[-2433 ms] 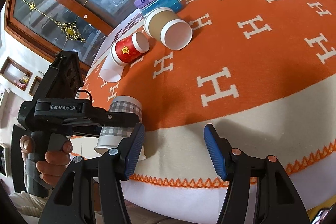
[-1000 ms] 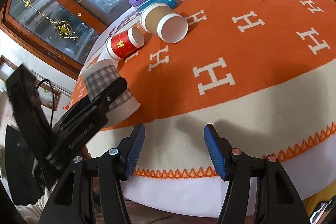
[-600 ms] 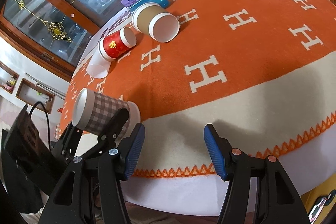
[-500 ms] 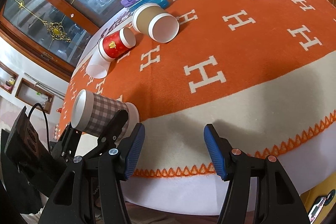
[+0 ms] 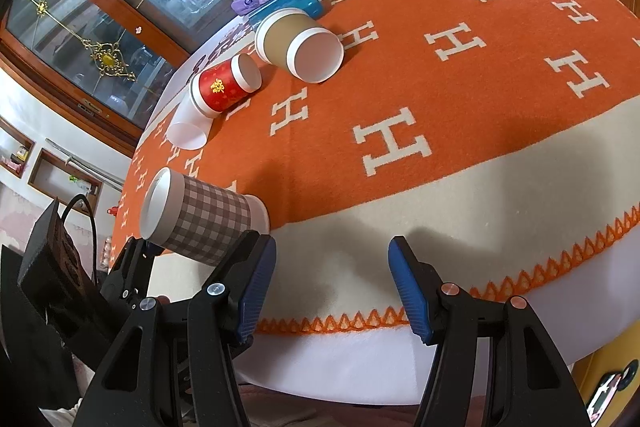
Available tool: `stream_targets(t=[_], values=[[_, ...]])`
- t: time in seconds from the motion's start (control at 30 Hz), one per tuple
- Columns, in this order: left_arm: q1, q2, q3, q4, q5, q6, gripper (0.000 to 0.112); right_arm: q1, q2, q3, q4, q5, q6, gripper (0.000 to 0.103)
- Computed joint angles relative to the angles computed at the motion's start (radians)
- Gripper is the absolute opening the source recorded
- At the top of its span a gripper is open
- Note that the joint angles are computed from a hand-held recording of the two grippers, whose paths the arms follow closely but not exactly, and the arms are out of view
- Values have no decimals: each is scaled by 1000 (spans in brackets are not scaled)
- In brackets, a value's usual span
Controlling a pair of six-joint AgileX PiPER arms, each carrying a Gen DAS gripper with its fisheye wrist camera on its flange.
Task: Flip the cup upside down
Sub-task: 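Rotate the left gripper to stand the cup upside down on the table, then open the left gripper and pull both tools back from the cup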
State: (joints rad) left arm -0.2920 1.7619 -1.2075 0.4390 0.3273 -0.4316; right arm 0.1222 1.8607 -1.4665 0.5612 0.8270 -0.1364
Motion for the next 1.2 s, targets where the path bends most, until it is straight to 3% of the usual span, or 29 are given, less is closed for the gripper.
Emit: stream_targets(t=[0.33,0.5,0.73,1.0,1.2], values=[[0,-84,49,11,-2,8,87,16,-42,22,-21,-29,0,60],[26,-141,48,-157,33,172,87,43,-72,24,-55,-46,3,60],[7,-254,79,22,53,22,87,94,-136,26,-107,-94,4,60],[2,-326,2,10,163,18,88,147,-192,-7,-195,-128,59,61],[4,-313,-102,42,281,-65,87,159,-230,-36,-240,-156,104,65]])
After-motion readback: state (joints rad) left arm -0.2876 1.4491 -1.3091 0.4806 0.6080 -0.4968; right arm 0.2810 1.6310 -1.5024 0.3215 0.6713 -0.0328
